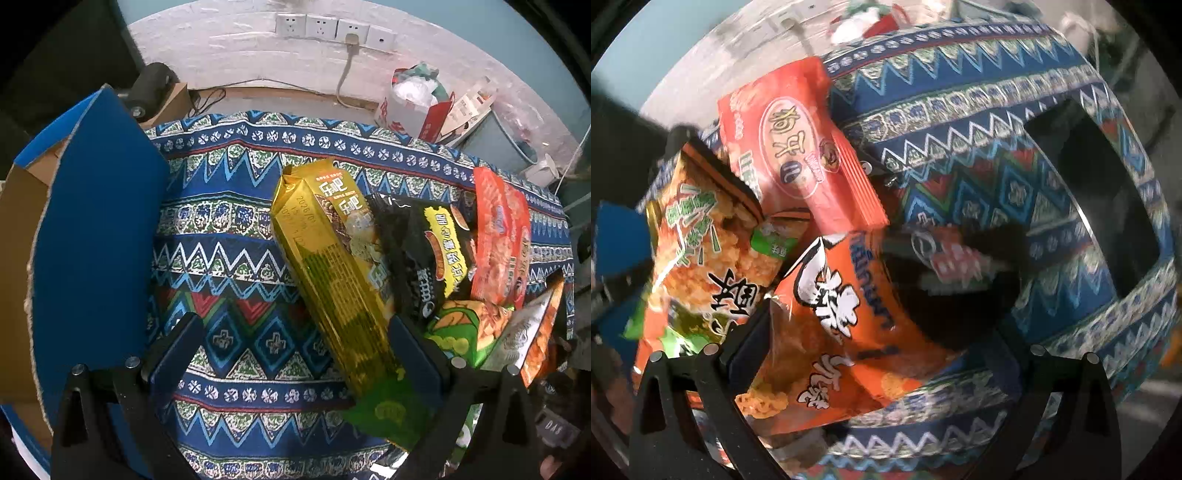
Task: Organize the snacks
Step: 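Reach both grippers down into the snack pile, then grasp yellow biscuit pack with left gripper while right gripper grasps orange chip bag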
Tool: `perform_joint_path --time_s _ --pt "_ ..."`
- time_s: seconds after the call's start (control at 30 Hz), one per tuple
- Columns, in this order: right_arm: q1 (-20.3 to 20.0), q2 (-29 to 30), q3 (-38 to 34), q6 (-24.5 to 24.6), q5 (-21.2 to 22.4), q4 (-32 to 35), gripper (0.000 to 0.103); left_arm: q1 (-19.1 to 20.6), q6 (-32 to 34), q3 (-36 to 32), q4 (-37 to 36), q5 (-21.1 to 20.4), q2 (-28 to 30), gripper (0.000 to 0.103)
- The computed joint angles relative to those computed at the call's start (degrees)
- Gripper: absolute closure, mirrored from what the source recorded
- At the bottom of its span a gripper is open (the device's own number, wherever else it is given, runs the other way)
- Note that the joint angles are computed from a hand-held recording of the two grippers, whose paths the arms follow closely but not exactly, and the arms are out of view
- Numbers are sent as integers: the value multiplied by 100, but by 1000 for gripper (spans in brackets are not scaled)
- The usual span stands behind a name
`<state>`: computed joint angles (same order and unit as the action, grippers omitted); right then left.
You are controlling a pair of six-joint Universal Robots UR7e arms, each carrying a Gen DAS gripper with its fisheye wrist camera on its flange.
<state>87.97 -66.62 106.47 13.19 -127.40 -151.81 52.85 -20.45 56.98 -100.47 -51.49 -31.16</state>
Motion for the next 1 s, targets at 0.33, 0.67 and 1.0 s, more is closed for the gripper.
perform_joint_path --time_s 0.33,0.67,1.0 --pt "194 270 -519 -450 -1232 276 5 103 -77 -117 350 -234 126 1" --pt "-100 -7 -475 340 -569 598 5 179 60 40 155 -840 -44 52" --pt "-171 -467 -152 714 -250 985 5 133 243 -10 333 -800 -55 61"
